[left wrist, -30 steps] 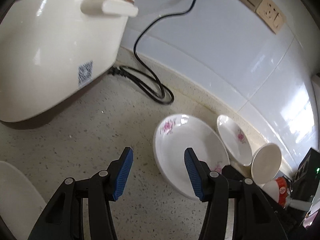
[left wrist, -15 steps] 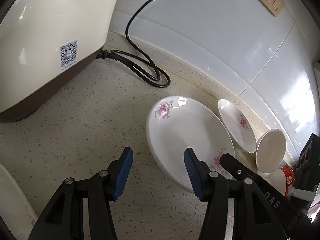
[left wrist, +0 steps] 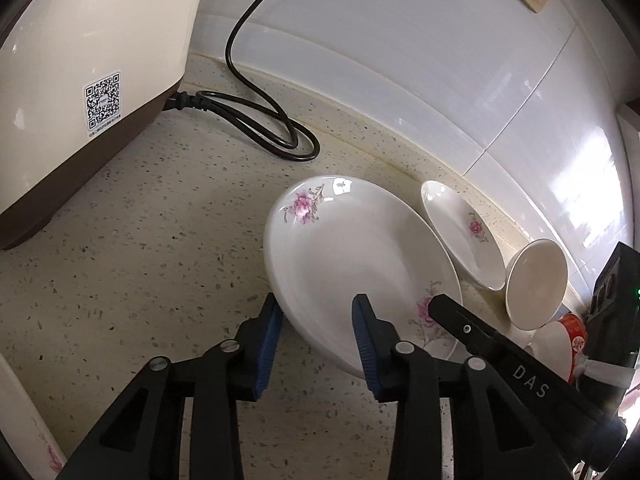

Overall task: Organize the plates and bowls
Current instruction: 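Lift the second pink-flower plate off the counter with both grippers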

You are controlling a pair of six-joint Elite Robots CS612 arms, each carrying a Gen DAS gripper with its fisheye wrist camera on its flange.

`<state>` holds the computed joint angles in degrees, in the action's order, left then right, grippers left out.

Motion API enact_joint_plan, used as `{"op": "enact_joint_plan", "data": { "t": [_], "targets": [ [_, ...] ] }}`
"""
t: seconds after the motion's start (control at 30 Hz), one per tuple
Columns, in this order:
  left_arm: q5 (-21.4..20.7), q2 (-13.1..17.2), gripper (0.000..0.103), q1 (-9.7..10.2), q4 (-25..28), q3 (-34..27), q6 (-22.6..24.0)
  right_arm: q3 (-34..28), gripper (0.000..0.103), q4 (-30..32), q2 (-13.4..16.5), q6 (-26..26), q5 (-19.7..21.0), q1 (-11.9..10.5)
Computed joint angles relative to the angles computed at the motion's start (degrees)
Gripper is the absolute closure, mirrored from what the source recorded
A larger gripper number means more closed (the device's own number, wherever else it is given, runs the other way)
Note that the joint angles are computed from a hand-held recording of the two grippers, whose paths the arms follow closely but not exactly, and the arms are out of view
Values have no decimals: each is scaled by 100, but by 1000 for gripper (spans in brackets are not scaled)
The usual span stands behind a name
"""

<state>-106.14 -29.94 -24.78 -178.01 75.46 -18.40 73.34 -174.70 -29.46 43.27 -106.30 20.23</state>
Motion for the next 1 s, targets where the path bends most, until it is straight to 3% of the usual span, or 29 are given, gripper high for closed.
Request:
{"op": "enact_joint_plan", "data": {
  "t": [0.2,1.0],
  "targets": [
    [-12,3,76,9,21,-1,4,-63,75,-77,53,-147,198,-3],
    [376,-59,77,-43,-88,108,179,-194,77,32,111,-535,62,28]
  ]
}}
